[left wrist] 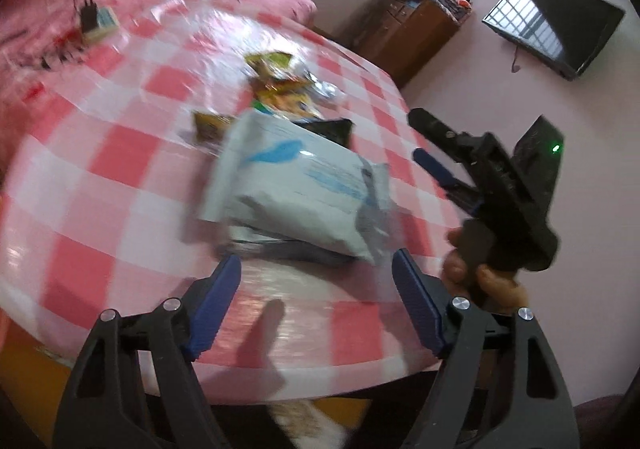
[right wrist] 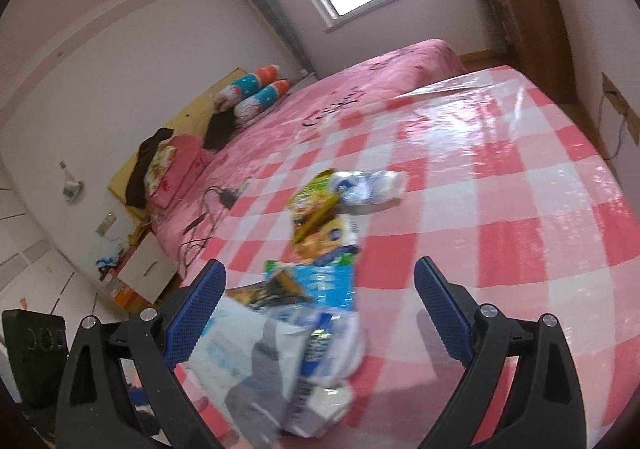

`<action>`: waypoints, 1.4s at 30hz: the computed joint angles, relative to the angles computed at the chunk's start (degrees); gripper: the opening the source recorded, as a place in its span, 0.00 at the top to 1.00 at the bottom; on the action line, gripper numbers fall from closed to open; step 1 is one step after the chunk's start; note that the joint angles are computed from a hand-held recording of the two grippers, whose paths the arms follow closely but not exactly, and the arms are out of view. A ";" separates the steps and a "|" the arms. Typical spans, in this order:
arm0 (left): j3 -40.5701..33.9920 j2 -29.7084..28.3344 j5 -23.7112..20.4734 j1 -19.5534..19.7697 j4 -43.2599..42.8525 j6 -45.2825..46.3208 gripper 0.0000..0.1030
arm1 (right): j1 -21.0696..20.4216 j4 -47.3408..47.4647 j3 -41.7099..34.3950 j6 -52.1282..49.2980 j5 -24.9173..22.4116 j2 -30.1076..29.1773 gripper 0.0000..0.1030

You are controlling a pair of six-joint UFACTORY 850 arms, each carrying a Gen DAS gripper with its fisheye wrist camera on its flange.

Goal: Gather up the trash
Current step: 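Grasp the white feather-print wipes pack with the left tool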

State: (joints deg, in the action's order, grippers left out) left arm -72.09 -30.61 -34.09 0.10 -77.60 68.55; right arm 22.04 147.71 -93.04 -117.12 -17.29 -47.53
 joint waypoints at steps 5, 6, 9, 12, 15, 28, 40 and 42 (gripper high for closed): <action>-5.04 -4.40 -4.96 -0.47 0.69 -8.74 0.24 | -1.43 -1.96 0.39 2.99 0.04 -0.45 0.09; -6.03 -5.21 -5.13 -0.60 0.61 -10.29 0.24 | -1.70 -3.65 0.36 5.06 -0.27 -0.59 0.09; -8.01 -6.30 -2.27 -1.43 2.09 -12.95 0.24 | -2.16 -5.91 0.21 7.51 -0.33 -0.81 0.09; -10.70 -7.82 -0.44 -2.04 3.43 -15.34 0.24 | -2.40 -7.85 0.14 9.36 -0.27 -0.91 0.09; -14.99 -10.24 1.90 -2.83 8.25 -20.10 0.24 | -2.68 -9.97 0.14 11.55 -0.53 -0.99 0.09; -25.28 -15.24 5.19 -6.44 31.28 -41.38 0.18 | -3.35 -11.72 0.90 13.48 -0.59 -0.74 0.09; -32.72 -18.88 6.30 -9.18 54.96 -68.65 0.16 | -3.13 -11.94 0.82 11.46 1.96 -0.61 0.09; -34.01 -19.73 6.16 -9.65 58.35 -70.62 0.15 | -3.30 -12.16 1.00 11.75 1.75 -0.56 0.09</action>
State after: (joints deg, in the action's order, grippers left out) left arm -106.10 -50.33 -27.93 -9.56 -19.24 -2.08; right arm 18.74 135.55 -92.05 -105.36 -15.54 -48.09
